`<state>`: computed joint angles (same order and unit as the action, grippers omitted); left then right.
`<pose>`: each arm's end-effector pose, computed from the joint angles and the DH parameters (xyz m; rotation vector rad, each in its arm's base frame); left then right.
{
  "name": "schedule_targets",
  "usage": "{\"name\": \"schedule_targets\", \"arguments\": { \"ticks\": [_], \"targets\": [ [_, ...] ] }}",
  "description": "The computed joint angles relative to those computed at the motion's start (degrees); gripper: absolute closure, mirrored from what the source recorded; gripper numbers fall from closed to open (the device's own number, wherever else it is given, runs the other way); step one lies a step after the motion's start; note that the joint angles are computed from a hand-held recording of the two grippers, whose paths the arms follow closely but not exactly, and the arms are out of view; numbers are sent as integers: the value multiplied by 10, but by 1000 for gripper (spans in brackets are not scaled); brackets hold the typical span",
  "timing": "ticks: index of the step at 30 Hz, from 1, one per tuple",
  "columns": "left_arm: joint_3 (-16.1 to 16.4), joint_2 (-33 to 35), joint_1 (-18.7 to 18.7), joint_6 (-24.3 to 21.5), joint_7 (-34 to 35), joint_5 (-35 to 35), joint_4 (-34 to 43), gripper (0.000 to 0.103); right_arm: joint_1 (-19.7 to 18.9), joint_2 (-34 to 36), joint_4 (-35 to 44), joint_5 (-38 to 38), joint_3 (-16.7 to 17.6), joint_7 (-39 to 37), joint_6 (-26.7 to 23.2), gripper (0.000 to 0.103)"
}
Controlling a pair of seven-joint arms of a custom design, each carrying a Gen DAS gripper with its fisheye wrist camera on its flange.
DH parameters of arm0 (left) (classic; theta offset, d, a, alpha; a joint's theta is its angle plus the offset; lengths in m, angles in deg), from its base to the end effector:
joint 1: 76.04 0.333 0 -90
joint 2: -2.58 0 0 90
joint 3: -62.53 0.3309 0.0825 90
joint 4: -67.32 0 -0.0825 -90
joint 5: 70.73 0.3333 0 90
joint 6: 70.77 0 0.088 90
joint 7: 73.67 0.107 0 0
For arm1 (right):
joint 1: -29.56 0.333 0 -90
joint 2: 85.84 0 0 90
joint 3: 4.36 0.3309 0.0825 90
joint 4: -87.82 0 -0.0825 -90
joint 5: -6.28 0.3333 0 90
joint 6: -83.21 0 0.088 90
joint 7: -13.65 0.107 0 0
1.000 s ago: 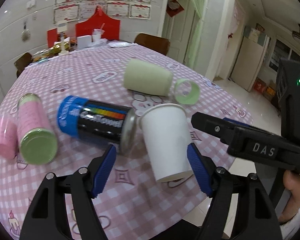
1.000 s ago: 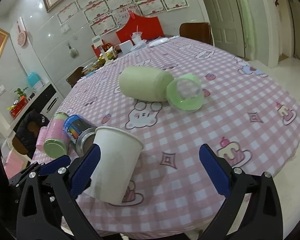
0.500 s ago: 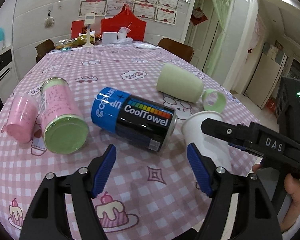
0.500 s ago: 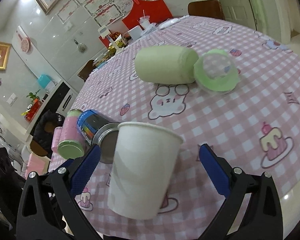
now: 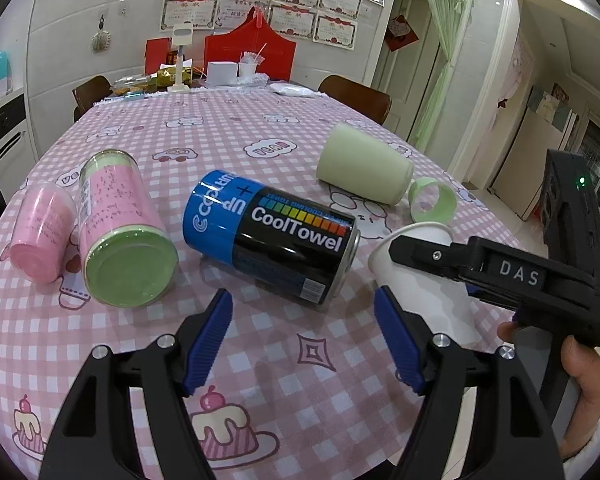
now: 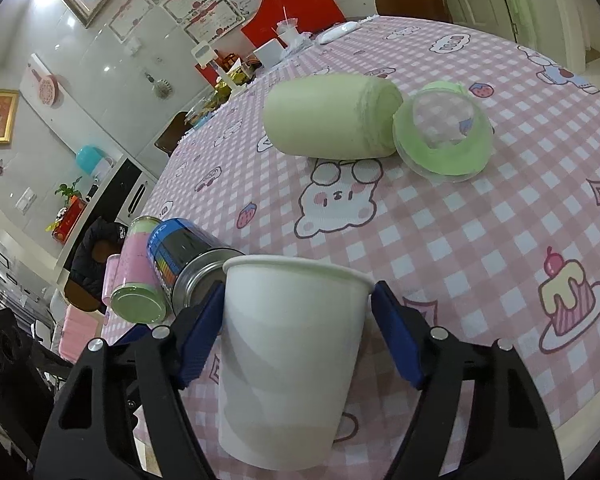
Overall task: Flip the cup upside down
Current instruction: 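Lift the white paper cup and rotate it so its opening faces up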
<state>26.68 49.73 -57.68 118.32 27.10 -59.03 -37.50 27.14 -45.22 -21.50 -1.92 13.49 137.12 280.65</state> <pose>0.6584 -0.1330 0.2930 -1.4835 2.1456 -1.1289 0.6374 0.1526 0.2953 -1.3273 1.8422 -0.2122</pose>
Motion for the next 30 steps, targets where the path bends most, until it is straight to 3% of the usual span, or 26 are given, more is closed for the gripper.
{"name": "schedule_targets", "arguments": {
  "ticks": [3,6,12,17,19,23,30],
  "targets": [
    [-1,0,1,2,1,2,-1,31,13,-6,-3,4,-14,-3,5,33],
    [2,-1,-1,8,-3,2,-1,31,54,-24,-18,26,-61,-10,24,33],
    [13,-5,-8,24,-25,4,-5,31,248,-47,-45,167,-253,-93,63,33],
    [22,-8,-12,34,-45,12,-7,31,386,-22,-35,305,-378,-187,75,33],
    [24,-9,-13,37,-53,17,-9,31,426,-7,-28,351,-413,-217,77,33],
    [44,-14,-26,46,-70,20,-11,31,466,14,-15,409,-446,-267,76,33],
    [118,-34,-85,65,-105,6,-14,31,488,34,1,469,-452,-335,82,33]
  ]
}}
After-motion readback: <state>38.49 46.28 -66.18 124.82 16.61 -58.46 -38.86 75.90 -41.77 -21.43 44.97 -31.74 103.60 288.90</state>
